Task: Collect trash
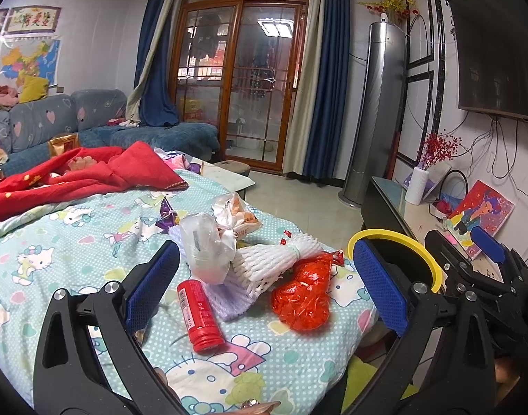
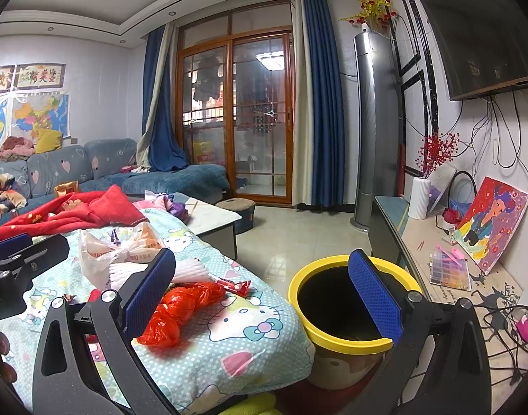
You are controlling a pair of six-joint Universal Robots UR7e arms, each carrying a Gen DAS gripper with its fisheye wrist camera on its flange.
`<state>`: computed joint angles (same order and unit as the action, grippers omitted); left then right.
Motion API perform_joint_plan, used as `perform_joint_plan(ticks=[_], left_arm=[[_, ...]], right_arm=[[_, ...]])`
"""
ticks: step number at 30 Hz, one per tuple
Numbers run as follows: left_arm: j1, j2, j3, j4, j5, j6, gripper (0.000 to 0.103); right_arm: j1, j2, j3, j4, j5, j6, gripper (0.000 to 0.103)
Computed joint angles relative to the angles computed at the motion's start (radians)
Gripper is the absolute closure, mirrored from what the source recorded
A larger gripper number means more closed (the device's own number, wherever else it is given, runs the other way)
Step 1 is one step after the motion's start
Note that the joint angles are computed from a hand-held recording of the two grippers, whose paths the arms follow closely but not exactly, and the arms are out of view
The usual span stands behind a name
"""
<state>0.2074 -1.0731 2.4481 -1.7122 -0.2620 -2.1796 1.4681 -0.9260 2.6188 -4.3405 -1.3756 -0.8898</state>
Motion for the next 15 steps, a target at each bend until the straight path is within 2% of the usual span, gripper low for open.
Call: perform_joint_plan(ticks=[15], left_arm=[[-0.001,-0.002,0.001,0.005,-0.003,-0.003,0.011]], right_arm=[[0.007,0.004,0.005,-0.001,-0.002,-0.003,0.006]])
